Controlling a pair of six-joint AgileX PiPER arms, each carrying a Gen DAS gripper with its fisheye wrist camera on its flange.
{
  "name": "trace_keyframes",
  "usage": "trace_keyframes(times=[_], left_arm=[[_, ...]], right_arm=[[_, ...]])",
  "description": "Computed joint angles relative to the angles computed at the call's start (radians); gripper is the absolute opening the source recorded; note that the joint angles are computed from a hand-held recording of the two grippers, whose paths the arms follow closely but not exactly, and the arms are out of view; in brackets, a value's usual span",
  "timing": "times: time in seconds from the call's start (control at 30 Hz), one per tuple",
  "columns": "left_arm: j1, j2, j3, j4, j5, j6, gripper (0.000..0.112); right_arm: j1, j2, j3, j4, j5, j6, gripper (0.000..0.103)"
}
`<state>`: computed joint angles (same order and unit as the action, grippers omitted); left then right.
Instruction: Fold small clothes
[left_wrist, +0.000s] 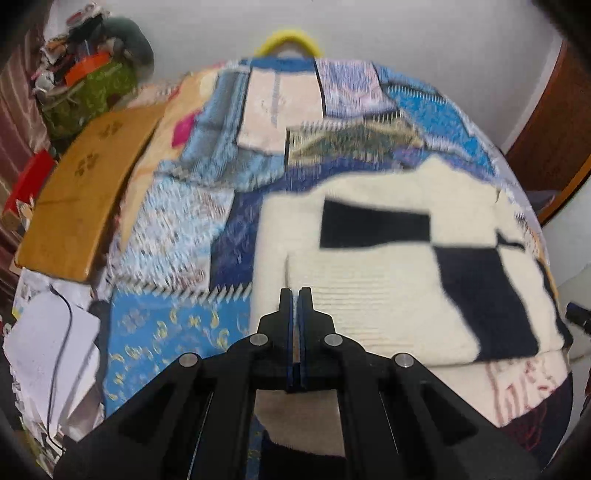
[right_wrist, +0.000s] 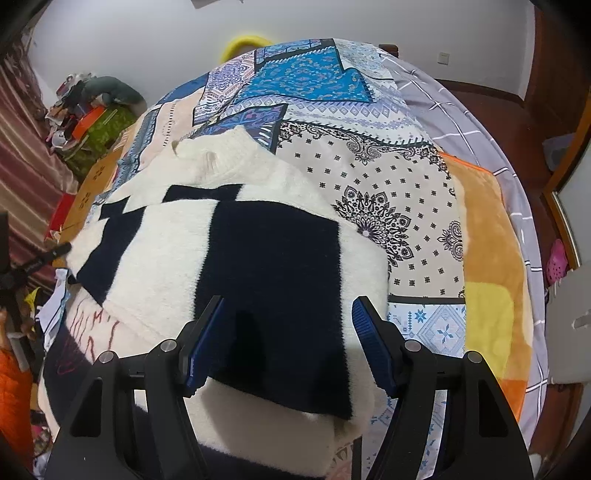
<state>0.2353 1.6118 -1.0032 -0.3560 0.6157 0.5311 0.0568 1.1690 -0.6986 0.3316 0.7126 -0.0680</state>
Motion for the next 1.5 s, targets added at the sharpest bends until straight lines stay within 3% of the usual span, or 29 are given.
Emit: trace_keyframes(times=[0.13, 0.2, 0.37, 0.47, 0.77, 0.87, 1.1, 1.27, 1.33, 1.4, 1.5], left_arm=[[-0.011, 0.017, 0.013, 0.034, -0.006, -0.013, 0.004], [-0.005, 0.019, 0.001, 0.035, 0.007, -0.021, 0.012], [0.011, 0.027, -0.042, 0.060, 0.015, -0.063, 0.057], [0.022, 0.043, -0.070, 0.062, 0.023, -0.069, 0.065], [0.006, 0.169, -0.165, 0.041, 0.077, -0.093, 0.068], [-0.003, 0.199, -0.180, 0.001, 0.089, -0.076, 0.070], [0.000, 0.261, -0.239, -0.066, 0.146, -0.063, 0.074], [0.005, 0.278, -0.259, -0.088, 0.171, -0.063, 0.074], [0.002, 0.275, -0.258, -0.087, 0.171, -0.065, 0.074], [0.000, 0.274, -0.257, -0.088, 0.170, -0.068, 0.074], [-0.002, 0.268, -0.255, -0.095, 0.170, -0.059, 0.066]], right_arm=[[-0.016, 0.014, -0.010, -0.017, 0.000, -0.011, 0.066], [-0.030, 0.024, -0.019, -0.014, 0.000, -0.025, 0.066], [-0.082, 0.066, -0.044, 0.031, -0.003, -0.087, 0.066], [-0.110, 0.102, -0.056, 0.047, -0.013, -0.110, 0.066], [-0.233, 0.220, -0.024, 0.147, -0.050, -0.213, 0.066], [-0.273, 0.246, -0.012, 0.211, -0.047, -0.265, 0.071], [-0.298, 0.311, -0.023, 0.314, -0.036, -0.345, 0.071], [-0.368, 0.365, -0.010, 0.468, 0.006, -0.478, 0.070], [-0.403, 0.383, -0.003, 0.531, 0.043, -0.538, 0.064], [-0.424, 0.386, 0.003, 0.567, 0.076, -0.573, 0.052], [-0.414, 0.365, 0.005, 0.560, 0.083, -0.573, 0.040]])
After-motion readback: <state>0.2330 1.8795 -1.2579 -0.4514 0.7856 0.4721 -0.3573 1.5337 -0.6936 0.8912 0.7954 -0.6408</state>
